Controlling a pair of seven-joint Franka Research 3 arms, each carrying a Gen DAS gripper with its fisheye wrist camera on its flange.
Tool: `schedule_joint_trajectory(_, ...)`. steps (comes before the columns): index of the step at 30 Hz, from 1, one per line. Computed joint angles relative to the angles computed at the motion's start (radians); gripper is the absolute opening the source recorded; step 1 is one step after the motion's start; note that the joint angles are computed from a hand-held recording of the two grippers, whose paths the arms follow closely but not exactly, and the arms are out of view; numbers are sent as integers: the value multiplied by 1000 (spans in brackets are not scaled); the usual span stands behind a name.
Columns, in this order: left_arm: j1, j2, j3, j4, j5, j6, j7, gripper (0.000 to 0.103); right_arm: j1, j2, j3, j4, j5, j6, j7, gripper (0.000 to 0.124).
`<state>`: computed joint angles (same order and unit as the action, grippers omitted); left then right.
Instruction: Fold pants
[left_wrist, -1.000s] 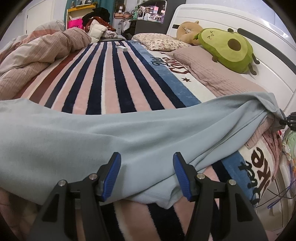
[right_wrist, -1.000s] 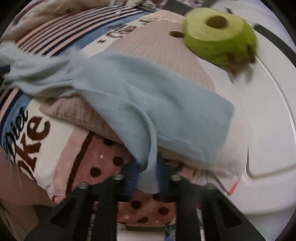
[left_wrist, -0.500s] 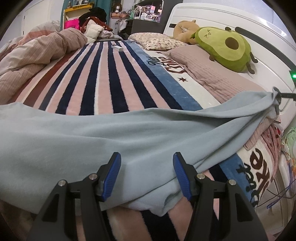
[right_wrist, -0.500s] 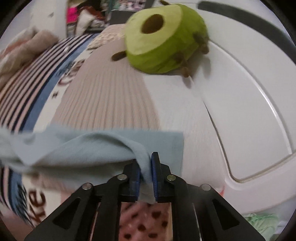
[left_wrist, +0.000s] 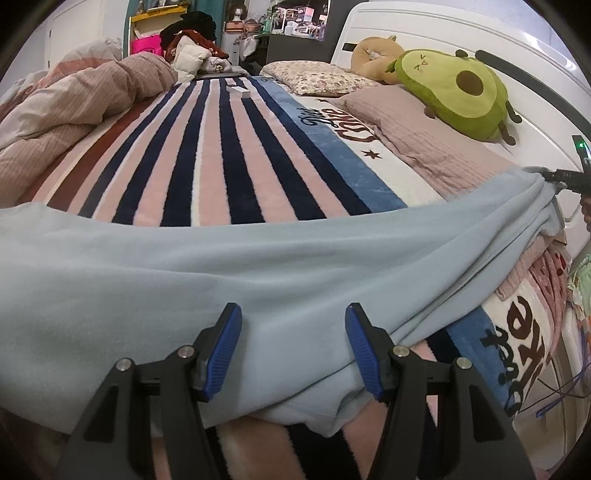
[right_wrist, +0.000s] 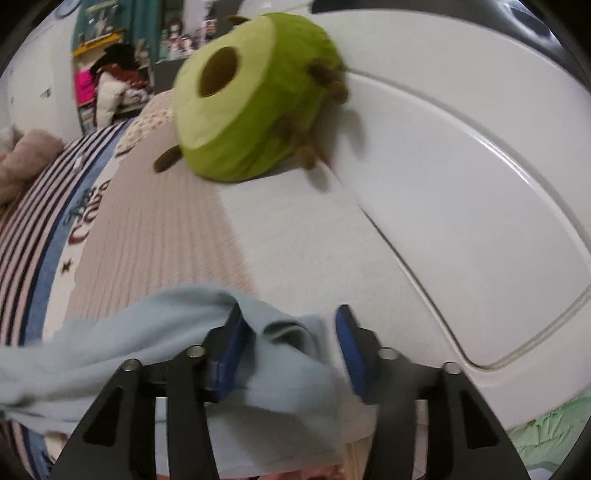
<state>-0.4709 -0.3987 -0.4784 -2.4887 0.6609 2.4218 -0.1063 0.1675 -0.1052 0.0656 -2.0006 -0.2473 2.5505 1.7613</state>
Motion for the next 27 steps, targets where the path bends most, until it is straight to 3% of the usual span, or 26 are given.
schedule_joint_trajectory(2, -1, -2, 1, -3, -2, 0, -3, 54, -14, -15, -1, -6, -39, 17, 57, 45)
schedule_joint_trajectory(4, 0, -3, 1, -4, -4, -2, -5, 54, -17, -72, 0, -69, -47, 92, 45, 45)
schedule_joint_trajectory(7, 1, -5, -2, -1, -1, -4, -11, 54, 29, -164, -27, -160, 145, 142, -90, 45)
schedule_joint_trajectory(9, 1, -9, -6, -1, 5, -1, -20, 54, 96, -217, -72, -210, 342, 128, -213, 45)
schedule_joint_trajectory(11, 1, -14, -7, -6, 8, 4, -28, 54, 142, -247, -97, -236, 480, 63, -294, 45)
schedule_joint_trajectory(13, -1, -18, -9, -11, 9, 16, -38, 54, 158, -253, -96, -264, 570, 28, -330, 46)
schedule_joint_trajectory(15, -3, -13, -8, -10, 7, 22, -36, 54, 133, -228, -59, -272, 575, 28, -315, 49)
schedule_joint_trajectory(19, -7, 6, -2, -5, 0, 39, -11, 54, 67, -196, 35, -322, 476, 193, -232, 62)
schedule_joint_trajectory(21, -10, 17, 3, -4, -2, 55, 4, 59, 89, -166, 23, -331, 510, 288, -248, 62)
schedule_joint_trajectory(23, -8, 28, 2, -1, 3, 71, 10, 60, 63, -147, 53, -342, 458, 379, -218, 43)
schedule_joint_trajectory(24, -9, 34, 2, 0, 2, 79, 14, 60, 10, -143, 100, -349, 370, 421, -160, 9)
schedule_joint_trajectory(26, -11, 37, 1, 2, 3, 87, 19, 60, -132, -150, 210, -352, 146, 441, 19, 2)
schedule_joint_trajectory(27, -13, 36, 2, 2, 3, 89, 24, 60, -159, -158, 228, -362, 106, 469, 60, 2)
